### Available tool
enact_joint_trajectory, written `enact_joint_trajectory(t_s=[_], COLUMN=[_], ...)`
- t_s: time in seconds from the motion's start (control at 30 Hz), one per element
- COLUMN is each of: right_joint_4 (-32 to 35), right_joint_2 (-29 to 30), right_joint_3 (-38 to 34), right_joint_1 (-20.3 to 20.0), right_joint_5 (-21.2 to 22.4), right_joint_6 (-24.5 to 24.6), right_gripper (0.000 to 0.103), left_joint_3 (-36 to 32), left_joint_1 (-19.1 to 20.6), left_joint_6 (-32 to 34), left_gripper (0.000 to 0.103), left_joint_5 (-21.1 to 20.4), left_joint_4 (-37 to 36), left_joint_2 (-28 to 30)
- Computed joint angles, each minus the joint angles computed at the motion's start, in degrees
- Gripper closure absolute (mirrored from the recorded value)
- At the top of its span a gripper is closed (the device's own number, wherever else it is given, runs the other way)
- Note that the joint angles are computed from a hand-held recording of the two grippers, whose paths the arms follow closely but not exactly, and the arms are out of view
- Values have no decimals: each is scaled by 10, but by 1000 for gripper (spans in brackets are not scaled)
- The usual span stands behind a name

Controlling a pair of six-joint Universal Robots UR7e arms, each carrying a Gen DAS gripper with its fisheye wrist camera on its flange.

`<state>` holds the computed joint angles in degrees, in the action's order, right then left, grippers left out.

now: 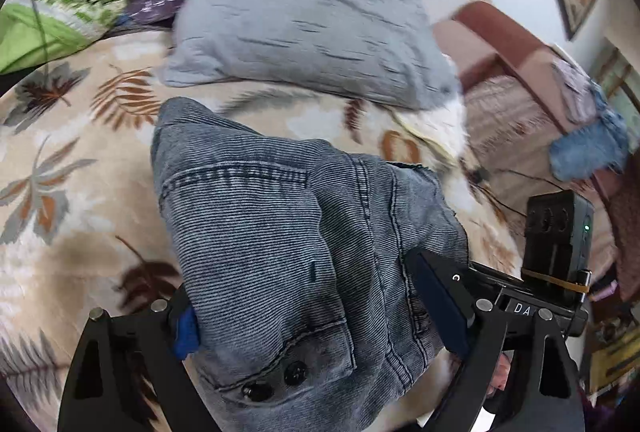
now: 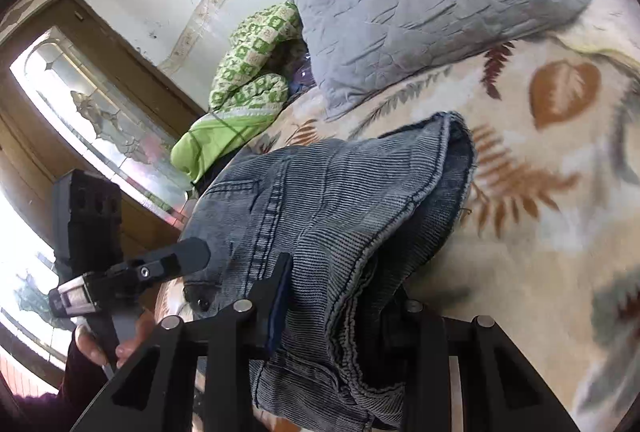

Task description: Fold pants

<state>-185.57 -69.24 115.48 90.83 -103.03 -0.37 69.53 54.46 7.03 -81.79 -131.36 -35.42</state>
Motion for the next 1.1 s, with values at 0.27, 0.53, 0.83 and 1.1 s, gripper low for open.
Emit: enact_joint_trajectory(t_s=[0.27,0.53,0.83,1.1], right_joint_4=[26,-4,-89,-99], right_joint_2=[60,35,-11,-3], right_joint_3=[-57,-22,53,52], right_joint_1=[-44,5,133,249], right_joint_5=[-30,-143,-258,-368], right_joint_6=[38,28,-22,-27], right_gripper=[39,31,31,31], left_joint_3=[-18,91,239,324], left_joint_1=[6,-26,-95,-150], left_joint_6=[-11,-4,20,24], left_gripper=[11,11,11,10], left_joint_5=[162,234,302,363], left_joint_4=[-21,-94,-191,-255], left_joint_2=[51,-20,-141,-235])
